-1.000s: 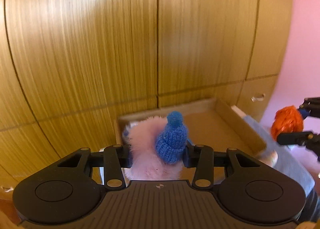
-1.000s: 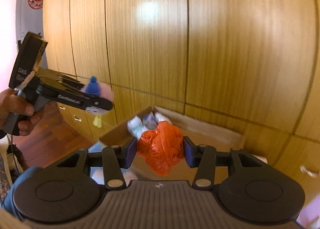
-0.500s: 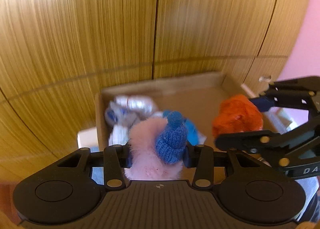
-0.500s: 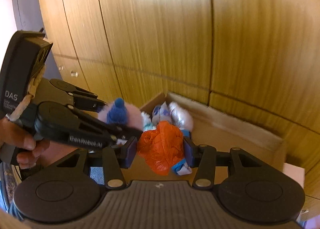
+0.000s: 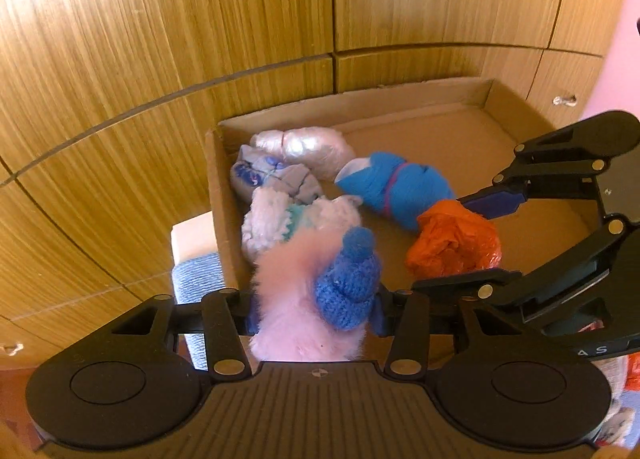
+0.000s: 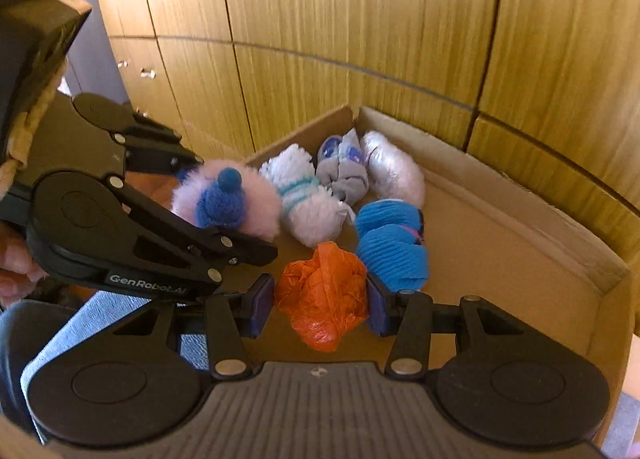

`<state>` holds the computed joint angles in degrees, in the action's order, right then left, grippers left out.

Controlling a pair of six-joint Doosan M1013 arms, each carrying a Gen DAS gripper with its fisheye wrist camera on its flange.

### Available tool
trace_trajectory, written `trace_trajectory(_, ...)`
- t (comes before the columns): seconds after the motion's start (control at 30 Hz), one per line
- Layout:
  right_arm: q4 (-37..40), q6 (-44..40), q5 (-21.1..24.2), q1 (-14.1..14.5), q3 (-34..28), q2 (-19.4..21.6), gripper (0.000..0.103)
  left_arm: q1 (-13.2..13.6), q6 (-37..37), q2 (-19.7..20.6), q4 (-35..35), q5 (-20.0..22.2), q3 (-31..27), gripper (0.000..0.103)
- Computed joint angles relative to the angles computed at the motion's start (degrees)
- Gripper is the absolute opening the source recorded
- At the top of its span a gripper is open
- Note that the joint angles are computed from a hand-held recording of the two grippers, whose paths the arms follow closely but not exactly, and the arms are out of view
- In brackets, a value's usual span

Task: Organize objects
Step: 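Place the orange bundle and pink hatted toy into the box, opening both tools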

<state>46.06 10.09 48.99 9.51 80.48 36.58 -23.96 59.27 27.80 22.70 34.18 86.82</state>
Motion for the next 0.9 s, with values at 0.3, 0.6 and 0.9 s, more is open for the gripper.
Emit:
trace_trajectory(0.3,-3.06,-7.0,-1.02,1.1,0.22,-0.11,0.045,0.06,1.59,0.12,-1.18,-1.37,0.29,0.053)
trace_trajectory(0.6,-3.41,-8.84,-1.11,1.32,0.0,0.03,0.049,-0.1,1.15,-0.75,-0.58,-2.42,1.04,0.071)
trace_trajectory(0.9,-3.25,-8.98,-0.96,1.27,0.67,-0.89,0.05,-0.27,-0.29,-1.7,0.68,-3.46,2.04,0.073)
